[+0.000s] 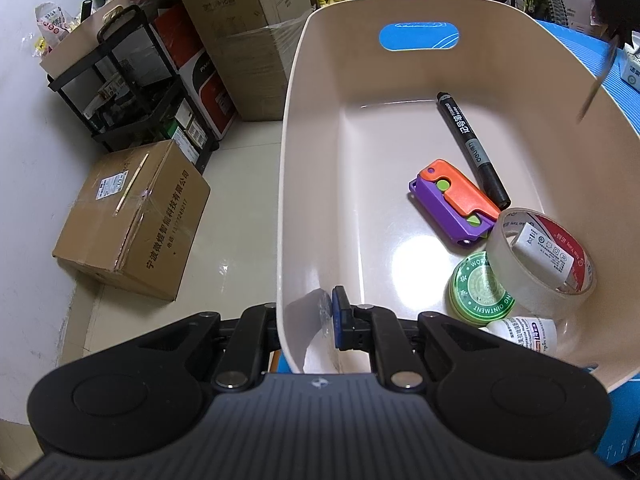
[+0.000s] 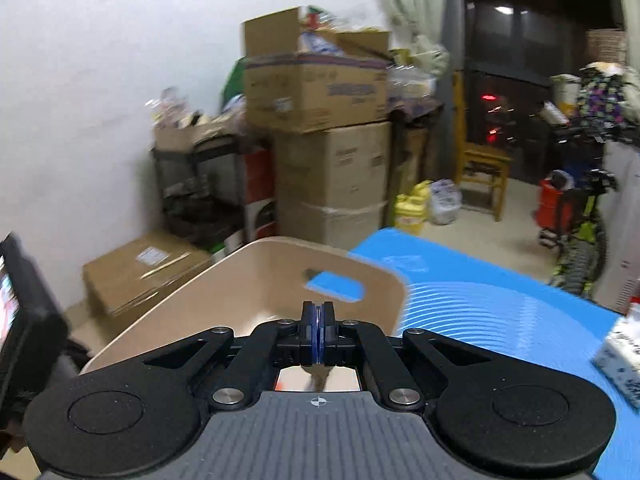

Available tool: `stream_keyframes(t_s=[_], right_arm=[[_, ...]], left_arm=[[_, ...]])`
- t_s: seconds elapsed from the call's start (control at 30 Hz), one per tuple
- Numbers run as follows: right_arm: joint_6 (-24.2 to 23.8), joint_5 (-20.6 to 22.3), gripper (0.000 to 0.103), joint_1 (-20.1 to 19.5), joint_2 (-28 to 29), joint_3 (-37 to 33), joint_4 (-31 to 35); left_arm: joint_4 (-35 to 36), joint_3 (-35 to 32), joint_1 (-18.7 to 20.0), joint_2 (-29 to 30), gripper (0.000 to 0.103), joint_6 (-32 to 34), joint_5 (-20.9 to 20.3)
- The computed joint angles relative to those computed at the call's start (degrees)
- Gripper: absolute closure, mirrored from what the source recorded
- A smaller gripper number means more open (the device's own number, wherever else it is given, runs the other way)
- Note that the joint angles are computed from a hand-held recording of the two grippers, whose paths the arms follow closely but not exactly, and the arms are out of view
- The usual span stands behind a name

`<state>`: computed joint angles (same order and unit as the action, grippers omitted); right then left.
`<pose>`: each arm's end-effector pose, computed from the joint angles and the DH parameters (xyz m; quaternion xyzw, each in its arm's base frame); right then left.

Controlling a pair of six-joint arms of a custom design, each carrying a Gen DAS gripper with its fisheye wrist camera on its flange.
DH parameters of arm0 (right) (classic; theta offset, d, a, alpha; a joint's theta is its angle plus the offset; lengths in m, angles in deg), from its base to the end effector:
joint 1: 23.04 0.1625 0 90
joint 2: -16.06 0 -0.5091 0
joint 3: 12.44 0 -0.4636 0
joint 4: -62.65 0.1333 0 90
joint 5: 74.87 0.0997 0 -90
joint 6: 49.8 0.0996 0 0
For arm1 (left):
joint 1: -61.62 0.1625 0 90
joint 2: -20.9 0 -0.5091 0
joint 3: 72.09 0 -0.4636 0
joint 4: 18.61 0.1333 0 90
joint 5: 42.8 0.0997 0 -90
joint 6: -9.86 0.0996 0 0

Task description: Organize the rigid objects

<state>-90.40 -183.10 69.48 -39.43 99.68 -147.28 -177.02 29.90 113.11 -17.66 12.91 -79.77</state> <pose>0.1316 -0.6676 0.2414 0.2316 -0.8123 0.4458 0.2965 -0.2755 -0.6881 0.0142 0.2990 0.8427 -0.1729 0.4130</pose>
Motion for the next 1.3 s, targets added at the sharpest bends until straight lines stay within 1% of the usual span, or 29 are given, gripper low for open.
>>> stream_keyframes(t_s=[0.1,0.27,0.43,0.53,0.57,0.6,0.63,0.7,0.77,0.83,0.93,0.97,1.03,1.1,1.17,1.23,1.3], right_arm=[[0.28,-0.61,0.09,0.58,1.18,-0.23,2.65],[1.48,-2.87,0.09,1.2,2.72,-0.83,7.41],[2.7,-6.75,0.09,1.4,3.91,-1.97,13.89],[2.83,-8.27,0.09,1.46,4.21,-2.14,16.14],[2.95,-8.59,0.089,1.43,4.25,-2.03,16.48],[2.91,-8.46,0.085,1.32,4.13,-1.8,16.3],[2.79,-8.17,0.081,1.25,4.01,-1.44,15.49],[2.16,-6.73,0.053,0.91,3.24,-0.54,13.81],[1.89,-5.35,0.04,0.56,2.5,0.68,10.34],[2.53,-4.7,0.038,0.24,1.66,1.58,7.76],[3.55,-3.85,0.03,-0.36,0.25,2.35,5.36],[3.23,-4.12,0.026,-0.49,0.05,2.46,3.97],[1.89,-4.8,0.022,-0.95,-0.38,2.96,0.06],[1.5,-6.29,0.019,-1.66,-0.54,3.33,-3.96],[2.31,-8.43,0.017,-2.93,-1.01,3.56,-5.94],[2.71,-11.04,0.017,-4.39,-1.14,3.65,-7.83],[2.56,-12.65,0.017,-6.06,-1.04,3.72,-9.55]], left_arm=[[-0.31,0.1,-0.08,0.13,0.088,0.09,0.17],[-0.51,0.23,-0.03,0.1,0.088,-0.09,-0.26],[-0.37,0.2,0.01,0.04,0.088,0.0,-0.3],[-0.36,0.2,0.01,0.06,0.088,0.04,-0.22],[-0.37,0.22,0.0,0.05,0.088,-0.01,-0.26],[-0.42,0.22,-0.01,0.06,0.088,0.05,-0.25],[-0.41,0.2,-0.02,0.09,0.088,0.06,-0.23],[-0.54,0.28,0.0,0.06,0.088,0.17,-0.25],[-0.48,0.26,-0.02,0.08,0.088,0.06,-0.24],[-0.07,0.15,-0.09,0.15,0.088,-0.29,-0.04],[0.01,0.22,-0.18,0.18,0.088,-0.37,0.1],[0.11,0.22,-0.18,0.18,0.088,-0.54,0.08],[0.33,0.21,-0.26,0.2,0.088,-0.9,0.08],[0.1,0.31,-0.21,0.12,0.088,-0.58,0.13],[0.06,0.41,-0.12,0.0,0.088,-0.65,0.0],[0.24,0.38,-0.12,-0.04,0.088,-0.79,0.03],[0.22,0.37,-0.05,-0.14,0.088,-0.61,0.01]])
